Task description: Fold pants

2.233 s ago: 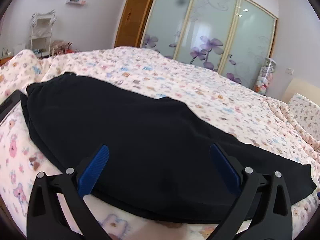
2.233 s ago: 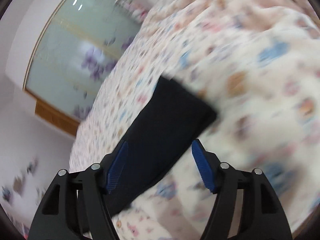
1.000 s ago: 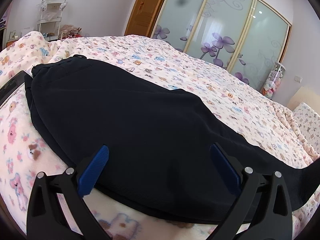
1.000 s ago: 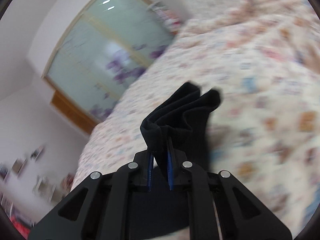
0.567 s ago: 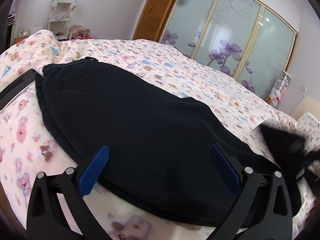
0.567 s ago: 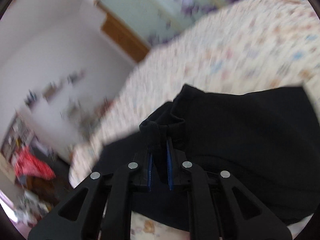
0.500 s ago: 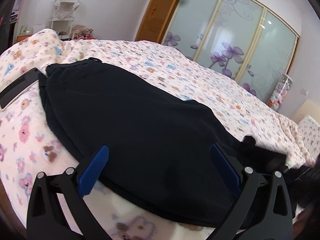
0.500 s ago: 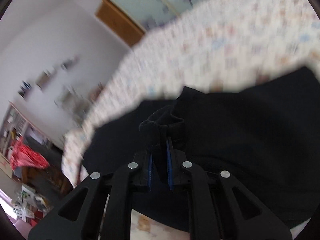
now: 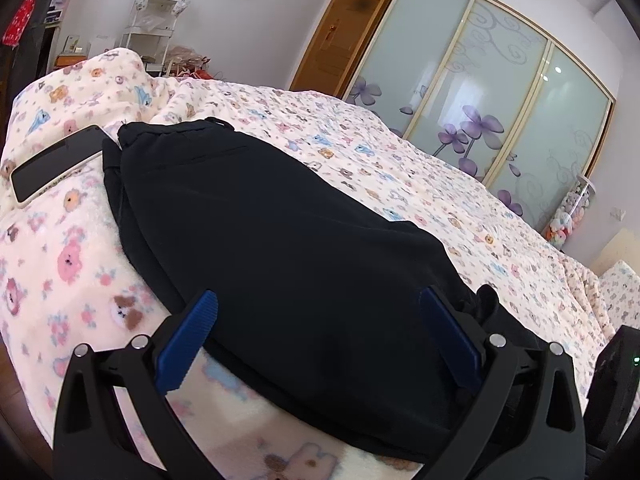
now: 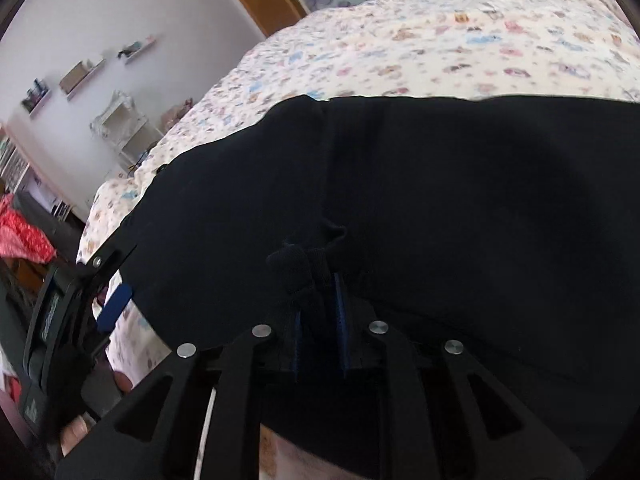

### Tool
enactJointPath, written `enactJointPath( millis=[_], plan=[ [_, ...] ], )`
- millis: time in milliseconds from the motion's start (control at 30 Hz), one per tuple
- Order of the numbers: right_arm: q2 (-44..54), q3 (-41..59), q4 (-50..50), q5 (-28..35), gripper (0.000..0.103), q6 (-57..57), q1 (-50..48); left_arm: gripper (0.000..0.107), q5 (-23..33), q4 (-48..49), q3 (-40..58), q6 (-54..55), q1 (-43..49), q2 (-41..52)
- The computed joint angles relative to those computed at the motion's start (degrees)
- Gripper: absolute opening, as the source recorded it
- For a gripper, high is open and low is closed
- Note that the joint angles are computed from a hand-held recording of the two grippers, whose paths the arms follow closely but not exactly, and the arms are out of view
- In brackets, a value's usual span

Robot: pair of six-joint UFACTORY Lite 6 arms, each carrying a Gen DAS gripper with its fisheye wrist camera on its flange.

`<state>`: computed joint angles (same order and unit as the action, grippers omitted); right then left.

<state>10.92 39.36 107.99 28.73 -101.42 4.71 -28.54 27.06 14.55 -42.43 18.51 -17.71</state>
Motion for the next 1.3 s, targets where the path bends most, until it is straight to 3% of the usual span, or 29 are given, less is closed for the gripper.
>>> enactJointPath(
  millis=[67,133,200,300,400,467,600,667,767,833,900,1000,1133,1300],
  plan=[
    [-1.66,-0.09,-8.84,3.50,0.033,7.25,-2.39,0.101,-0.01,0.45,0.32,-0.35,0.15,0.50],
    [-3.01,-0.80,-12.34,11.64,0.064,10.66,-6.55,0.101,-0.14,1.33,0.32,-1.24,0.43,0.61],
    [-3.62,-2.09,-10.09,19.10,0.071,9.67,-10.10,0.101,-0.62,2.80,0.46,-2.43,1.18,0.84],
    [-1.07,-2.01,-4.80,23.37,0.071,8.10,-11.78,0.101,-1.05,3.68,0.51,-2.91,1.75,1.07],
    [4.88,0.73,-3.28,20.74,0.071,10.83,-8.82,0.101,-1.44,5.29,0.72,-3.77,2.73,1.54],
    [4.30,1.33,-5.05,15.23,0.071,10.04,-4.89,0.101,-1.70,7.97,0.85,-6.11,3.76,1.65],
    [-0.55,-2.95,-0.37,20.73,0.071,8.32,-6.24,0.101,-3.43,16.85,0.72,-14.58,9.16,1.13],
    [0.47,-2.11,3.83,19.49,0.071,6.89,-5.99,0.101,-4.00,20.31,1.01,-18.59,12.07,1.43],
    [7.21,3.83,-2.07,17.76,0.076,11.87,-3.85,0.101,-6.05,30.23,2.97,-26.16,18.22,3.67],
    [4.34,1.72,-4.45,16.66,0.078,9.96,-2.73,0.101,-8.37,38.49,4.61,-30.17,23.38,5.50],
    [1.68,-0.26,-8.05,18.73,0.078,10.56,-5.19,0.101,-11.88,46.71,7.21,-33.01,28.48,8.44],
    [2.52,-1.36,-5.87,24.62,0.078,9.09,-9.09,0.101,-14.10,55.49,12.23,-34.81,33.04,12.15],
    [2.34,1.34,-10.95,16.86,0.082,11.52,-2.78,0.101,-20.62,66.80,21.05,-42.77,37.73,18.54],
    [-4.47,-5.81,-17.83,27.64,0.089,12.02,-13.23,0.101,-29.48,78.53,37.59,-59.51,41.14,34.50]
  ],
)
